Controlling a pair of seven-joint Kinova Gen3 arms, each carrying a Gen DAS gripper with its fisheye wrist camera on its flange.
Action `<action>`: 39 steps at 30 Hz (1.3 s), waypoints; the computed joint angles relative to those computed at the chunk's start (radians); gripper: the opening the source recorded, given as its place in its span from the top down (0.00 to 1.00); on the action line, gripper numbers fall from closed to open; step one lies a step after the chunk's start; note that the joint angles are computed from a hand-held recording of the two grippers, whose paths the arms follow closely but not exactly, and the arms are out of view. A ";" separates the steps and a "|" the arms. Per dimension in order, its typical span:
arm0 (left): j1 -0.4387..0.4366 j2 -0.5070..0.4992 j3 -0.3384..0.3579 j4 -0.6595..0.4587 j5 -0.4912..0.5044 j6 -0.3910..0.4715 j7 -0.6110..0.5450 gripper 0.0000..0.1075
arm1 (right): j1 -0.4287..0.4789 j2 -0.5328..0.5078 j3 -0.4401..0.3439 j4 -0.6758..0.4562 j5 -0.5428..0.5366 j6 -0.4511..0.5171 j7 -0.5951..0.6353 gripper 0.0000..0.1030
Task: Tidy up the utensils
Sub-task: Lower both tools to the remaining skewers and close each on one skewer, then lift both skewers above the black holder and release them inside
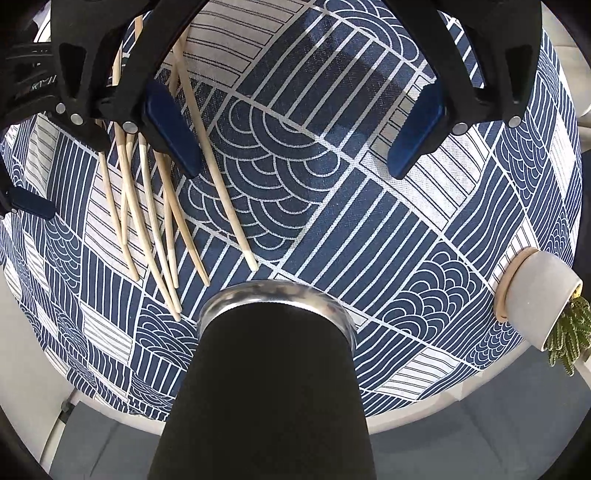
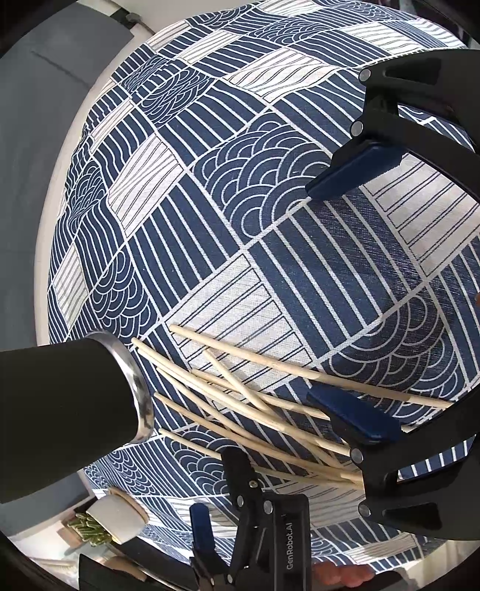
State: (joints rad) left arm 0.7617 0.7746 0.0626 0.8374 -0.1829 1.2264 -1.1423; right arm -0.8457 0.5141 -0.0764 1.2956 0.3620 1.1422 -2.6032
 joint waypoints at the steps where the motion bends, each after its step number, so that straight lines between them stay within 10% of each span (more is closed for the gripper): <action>1: -0.001 0.003 0.001 -0.010 0.002 0.010 -0.002 0.11 | -0.002 0.000 0.001 0.001 0.001 -0.001 -0.005 0.06; 8: -0.023 -0.018 -0.002 -0.008 0.012 0.035 0.005 0.54 | -0.007 0.011 0.001 -0.028 -0.007 0.037 -0.015 0.10; 12: -0.063 -0.042 0.014 0.021 0.051 0.049 0.014 0.91 | -0.007 -0.007 -0.007 -0.032 -0.003 0.041 0.011 0.69; 15: -0.098 -0.080 0.028 0.089 0.089 0.017 0.022 0.94 | 0.007 -0.018 -0.013 -0.030 -0.024 0.051 0.028 0.94; 27: -0.148 -0.290 0.054 0.369 0.120 -0.073 0.098 0.95 | 0.040 -0.189 -0.037 0.136 -0.011 -0.021 -0.058 0.95; 39: -0.091 -0.347 0.043 0.162 -0.069 -0.005 0.135 0.95 | 0.039 -0.312 -0.082 0.096 0.220 -0.172 -0.100 0.95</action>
